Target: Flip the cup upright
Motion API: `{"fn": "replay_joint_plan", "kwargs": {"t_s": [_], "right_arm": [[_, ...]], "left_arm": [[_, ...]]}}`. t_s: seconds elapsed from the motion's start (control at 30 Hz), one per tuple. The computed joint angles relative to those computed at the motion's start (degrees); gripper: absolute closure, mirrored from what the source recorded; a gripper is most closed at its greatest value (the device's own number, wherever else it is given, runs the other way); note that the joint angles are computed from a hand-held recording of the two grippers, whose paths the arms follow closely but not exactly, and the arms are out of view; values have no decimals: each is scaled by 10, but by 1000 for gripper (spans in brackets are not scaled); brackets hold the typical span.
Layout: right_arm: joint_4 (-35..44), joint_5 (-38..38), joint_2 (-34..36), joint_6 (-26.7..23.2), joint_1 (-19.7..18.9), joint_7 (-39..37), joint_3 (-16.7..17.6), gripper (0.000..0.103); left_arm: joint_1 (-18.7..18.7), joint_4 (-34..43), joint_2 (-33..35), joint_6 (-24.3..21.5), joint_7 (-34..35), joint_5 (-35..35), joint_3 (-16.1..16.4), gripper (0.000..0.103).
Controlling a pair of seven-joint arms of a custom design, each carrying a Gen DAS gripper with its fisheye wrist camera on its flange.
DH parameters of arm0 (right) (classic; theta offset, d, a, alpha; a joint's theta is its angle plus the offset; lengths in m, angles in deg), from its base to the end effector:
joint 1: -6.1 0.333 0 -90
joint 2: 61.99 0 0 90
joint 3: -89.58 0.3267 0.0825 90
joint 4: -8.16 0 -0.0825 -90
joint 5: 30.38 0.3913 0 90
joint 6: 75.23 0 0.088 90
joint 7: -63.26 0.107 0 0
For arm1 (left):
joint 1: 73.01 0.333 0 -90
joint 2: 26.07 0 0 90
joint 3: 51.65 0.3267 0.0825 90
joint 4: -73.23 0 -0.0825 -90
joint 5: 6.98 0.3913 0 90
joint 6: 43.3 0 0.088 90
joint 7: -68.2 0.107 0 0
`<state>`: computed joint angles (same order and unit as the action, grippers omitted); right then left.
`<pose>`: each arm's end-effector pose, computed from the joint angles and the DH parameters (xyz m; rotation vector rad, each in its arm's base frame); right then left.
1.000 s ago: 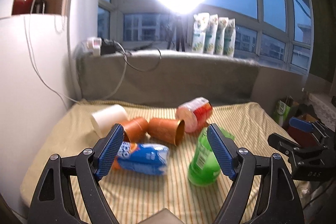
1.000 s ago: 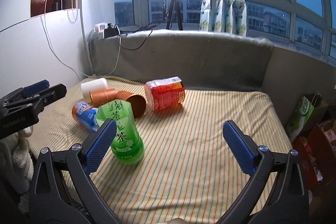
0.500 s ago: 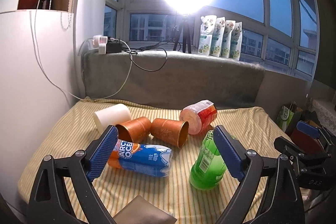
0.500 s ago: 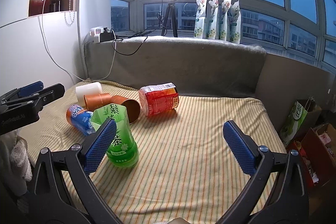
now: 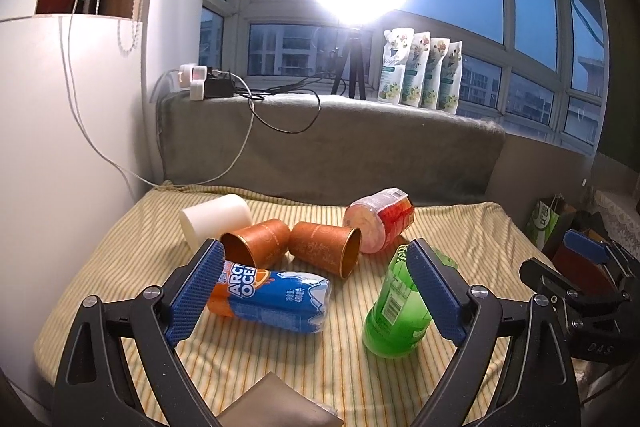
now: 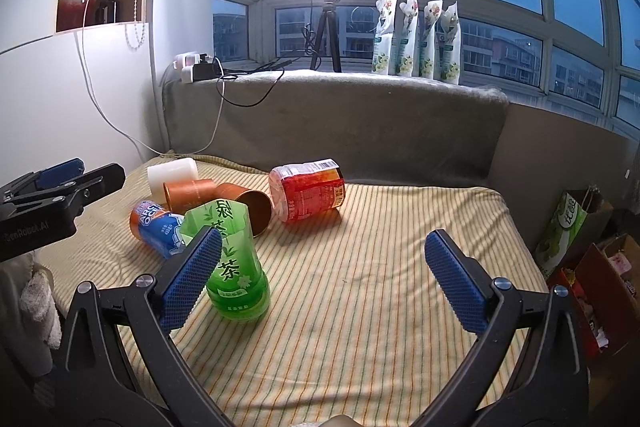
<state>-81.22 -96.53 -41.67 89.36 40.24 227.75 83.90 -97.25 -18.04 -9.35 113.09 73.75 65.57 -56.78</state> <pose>0.5970 0.3952 0.5346 -1.6386 1.3252 -0.8456 0.5971 -0.3679 0.5510 -1.5270 1.5425 -1.0785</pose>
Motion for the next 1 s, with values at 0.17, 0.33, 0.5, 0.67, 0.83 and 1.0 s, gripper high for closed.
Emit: {"fn": "replay_joint_plan", "kwargs": {"t_s": [0.17, 0.33, 0.5, 0.67, 0.83, 1.0], "right_arm": [[3, 1, 2, 0, 2, -2, 1, 0], [5, 5, 4, 2, 3, -5, 0, 0], [7, 8, 6, 3, 5, -9, -2, 0], [8, 6, 8, 4, 7, -7, -5, 0], [8, 6, 8, 4, 8, -7, -5, 0], [8, 6, 8, 4, 9, -6, -5, 0]], "left_arm": [[1, -1, 0, 2, 4, -5, 0, 10], [1, -3, -2, 2, 2, -4, 0, 10], [1, -4, -2, 3, 2, -4, 0, 10], [1, -4, -2, 1, 1, -4, 0, 10], [1, -4, -2, 2, 1, -4, -1, 10], [1, -4, -2, 1, 1, -3, -1, 10]]}}
